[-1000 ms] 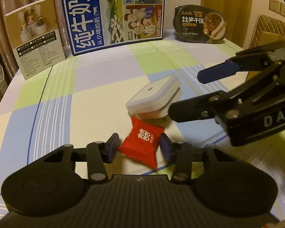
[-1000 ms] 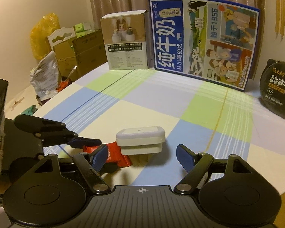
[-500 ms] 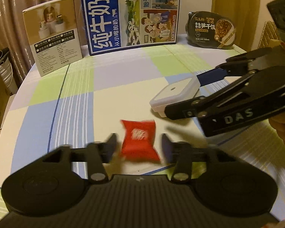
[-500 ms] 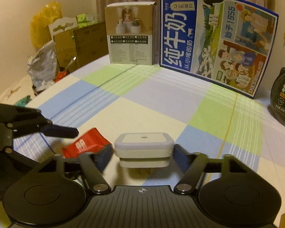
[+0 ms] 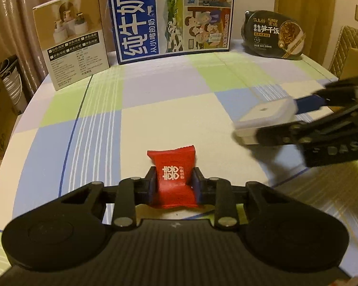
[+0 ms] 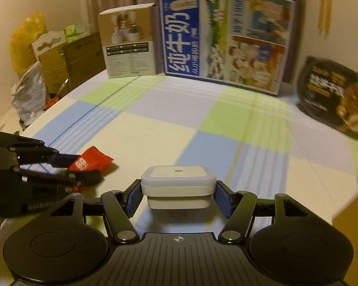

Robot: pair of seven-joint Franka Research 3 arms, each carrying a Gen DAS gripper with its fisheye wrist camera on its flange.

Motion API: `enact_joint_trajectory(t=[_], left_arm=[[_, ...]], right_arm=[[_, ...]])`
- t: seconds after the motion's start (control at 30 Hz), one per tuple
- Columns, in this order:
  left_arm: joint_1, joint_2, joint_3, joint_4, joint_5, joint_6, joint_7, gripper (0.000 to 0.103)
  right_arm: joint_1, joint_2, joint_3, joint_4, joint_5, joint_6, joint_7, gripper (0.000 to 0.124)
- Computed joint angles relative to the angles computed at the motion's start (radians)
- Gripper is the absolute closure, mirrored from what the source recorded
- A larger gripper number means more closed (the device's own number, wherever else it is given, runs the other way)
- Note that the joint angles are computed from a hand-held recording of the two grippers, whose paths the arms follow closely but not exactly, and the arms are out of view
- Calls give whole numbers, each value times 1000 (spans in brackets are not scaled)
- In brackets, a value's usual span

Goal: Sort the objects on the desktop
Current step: 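Carry the candy packet and white plug to the cardboard box with both tools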

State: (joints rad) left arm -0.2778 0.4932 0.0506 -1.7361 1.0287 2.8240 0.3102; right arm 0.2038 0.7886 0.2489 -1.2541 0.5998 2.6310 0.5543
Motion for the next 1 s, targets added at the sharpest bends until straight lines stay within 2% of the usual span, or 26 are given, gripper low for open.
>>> enact_joint_trajectory(t=[0.23, 0.37, 0.53, 0.67, 0.8, 0.9, 1.0], left_arm=[[12, -51, -59, -45, -121, -39, 66, 80], [-4, -90, -95, -79, -160, -53, 108, 80], [-46, -149, -136, -139, -189, -71, 116, 80], [-91, -203, -153, -197, -156, -78, 21, 80], [-125, -243, -179, -251, -113, -93, -104, 80], [-141, -256, -199, -280, -85, -96, -195, 80], [-150, -252, -213, -284, -57, -110, -234, 80]], right_arm=[[-83, -184, 26, -271, 113, 66, -83, 63], [-120, -307, 16, -429, 204, 77, -125, 63], [-153, -479, -5, -639, 369, 81, -260, 63], [-148, -592, -52, -771, 458, 62, -328, 63], [-116, -678, -103, -877, 485, 46, -393, 63], [-81, -699, -135, -921, 517, 78, -452, 63], [-56, -692, -166, -924, 493, 71, -427, 63]])
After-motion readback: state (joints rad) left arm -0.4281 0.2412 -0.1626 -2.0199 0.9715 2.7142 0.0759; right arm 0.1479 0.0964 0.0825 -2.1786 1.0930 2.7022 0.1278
